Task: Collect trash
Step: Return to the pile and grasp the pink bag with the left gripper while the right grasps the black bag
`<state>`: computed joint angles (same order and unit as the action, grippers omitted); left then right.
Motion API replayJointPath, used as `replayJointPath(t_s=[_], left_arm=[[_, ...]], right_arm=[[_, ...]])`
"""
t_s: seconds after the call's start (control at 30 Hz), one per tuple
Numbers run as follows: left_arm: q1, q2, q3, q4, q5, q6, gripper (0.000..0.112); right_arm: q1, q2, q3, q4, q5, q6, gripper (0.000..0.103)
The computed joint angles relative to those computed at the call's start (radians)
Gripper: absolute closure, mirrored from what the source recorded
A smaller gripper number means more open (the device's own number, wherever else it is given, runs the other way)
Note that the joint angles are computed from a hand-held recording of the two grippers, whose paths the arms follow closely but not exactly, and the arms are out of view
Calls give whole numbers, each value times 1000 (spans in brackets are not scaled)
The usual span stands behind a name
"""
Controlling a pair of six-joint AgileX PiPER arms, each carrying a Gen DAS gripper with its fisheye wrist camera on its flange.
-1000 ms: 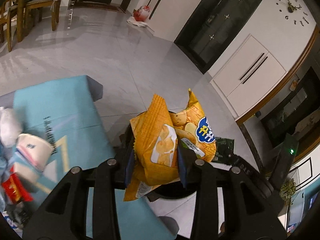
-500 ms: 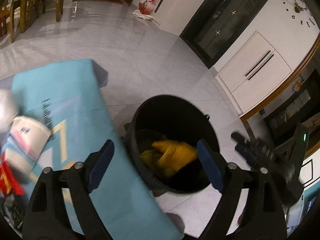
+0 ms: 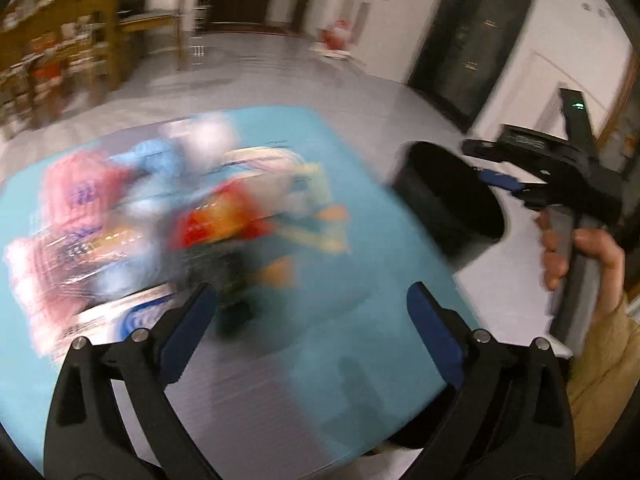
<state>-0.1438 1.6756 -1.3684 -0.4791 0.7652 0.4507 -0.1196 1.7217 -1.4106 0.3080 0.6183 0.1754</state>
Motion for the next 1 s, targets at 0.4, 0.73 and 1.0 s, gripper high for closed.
replayJointPath(t_s=[0.4,0.73,1.0], left_arm=[[520,22,-11,-123,73,58,16],[432,141,-194,-225,84,155,16],[342,250,-344,-184,64,138,16]], right_arm=[[297,124,-143,131,121,-245,38],[341,249,-273,129,200,-170,35],[364,345,-390,95,284,-122,32]])
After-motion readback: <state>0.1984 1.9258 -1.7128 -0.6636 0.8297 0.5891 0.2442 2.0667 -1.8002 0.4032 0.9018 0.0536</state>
